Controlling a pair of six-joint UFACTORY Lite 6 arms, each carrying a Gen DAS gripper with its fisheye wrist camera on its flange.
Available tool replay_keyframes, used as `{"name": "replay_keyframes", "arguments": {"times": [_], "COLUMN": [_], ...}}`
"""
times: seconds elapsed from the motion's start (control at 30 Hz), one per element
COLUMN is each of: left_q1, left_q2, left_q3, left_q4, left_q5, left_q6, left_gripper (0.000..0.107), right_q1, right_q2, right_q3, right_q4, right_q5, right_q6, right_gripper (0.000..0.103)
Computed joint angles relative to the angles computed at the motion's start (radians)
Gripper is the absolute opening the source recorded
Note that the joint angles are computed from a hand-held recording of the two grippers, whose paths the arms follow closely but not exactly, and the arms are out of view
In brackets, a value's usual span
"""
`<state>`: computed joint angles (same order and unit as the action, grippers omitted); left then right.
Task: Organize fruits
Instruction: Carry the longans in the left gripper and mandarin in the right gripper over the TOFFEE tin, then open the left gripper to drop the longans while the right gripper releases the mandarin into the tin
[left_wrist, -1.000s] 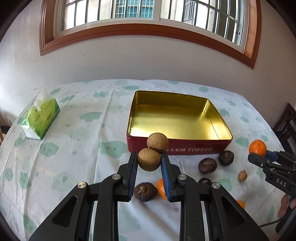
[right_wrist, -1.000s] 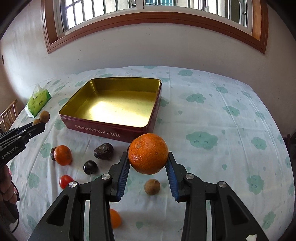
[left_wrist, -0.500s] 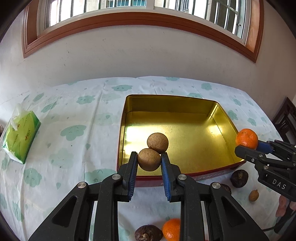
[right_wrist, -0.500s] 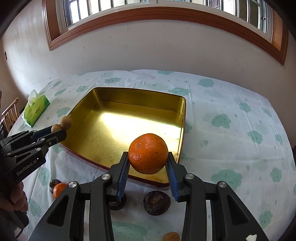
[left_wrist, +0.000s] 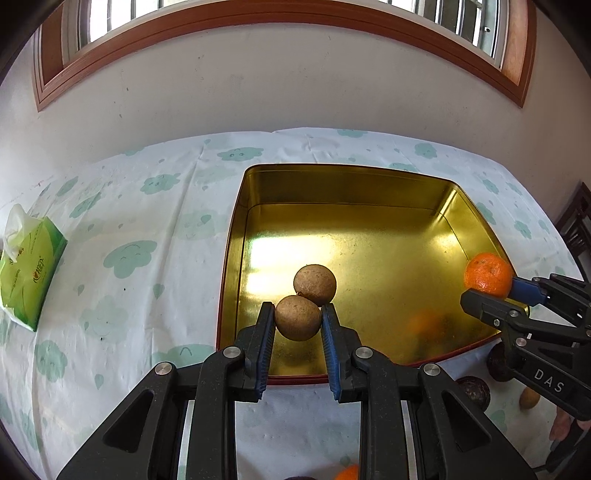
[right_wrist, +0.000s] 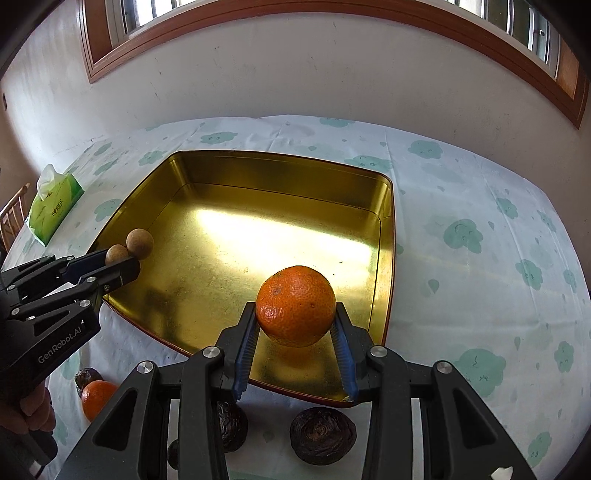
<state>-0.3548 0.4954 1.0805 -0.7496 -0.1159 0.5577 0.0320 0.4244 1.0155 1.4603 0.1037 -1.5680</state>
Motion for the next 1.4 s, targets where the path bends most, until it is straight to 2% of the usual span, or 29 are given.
{"name": "replay_keyframes", "arguments": {"times": [0.1,0.13,0.23,0.33,0.5,0.77,1.1,1.17,1.23,1.4], "left_q1": [-0.009,-0.011,-0.014,-0.023,-0.039,-0.06,-0.07,-0.077,-0.086,-0.112], "left_q2": [0.0,0.001,-0.003,-0.012,-0.027,-0.033,-0.053,-0.072,-0.096,-0.187], "left_q3": [0.007,0.009,0.007,0.0,-0.017,-0.027,-0.038,-0.056,-0.08,-0.156], "left_q4": [-0.206,-0.244,-0.33,-0.432,-0.521,-0.572,-0.696,-0.69,-0.667,-0.713], "left_q5": [0.0,0.001,0.006,0.005,-0.006,-0.04,-0.064,-0.071,-0.078,-0.097], "left_q6": [0.192,0.228,0.306,0.393,0.454,0.478,0.589,0.581,0.56,0.581], "left_gripper": [0.026,0.026,0.026,0.026,0.026,0.026,0.027,0.027,0.027,0.027], "right_q1": [0.0,-0.003,-0.002,0.0,-0.011,-0.013,-0.016,-0.018,-0.013,-0.013], "right_q2": [0.008,0.012,0.005,0.004,-0.004,-0.01,-0.028,-0.049,-0.08,-0.188], "right_q3": [0.005,0.008,-0.002,-0.001,-0.016,-0.029,-0.048,-0.065,-0.092,-0.178], "right_q4": [-0.086,-0.129,-0.095,-0.137,0.042,0.189,0.176,0.168,0.251,0.291], "right_q5": [-0.016,-0.014,-0.022,-0.027,-0.021,-0.016,-0.003,0.008,-0.004,-0.002], "right_q6": [0.085,0.126,0.085,0.126,-0.063,-0.211,-0.197,-0.191,-0.275,-0.319], "right_gripper": [0.036,0.036,0.036,0.036,0.036,0.037,0.042,0.046,0.05,0.05]}}
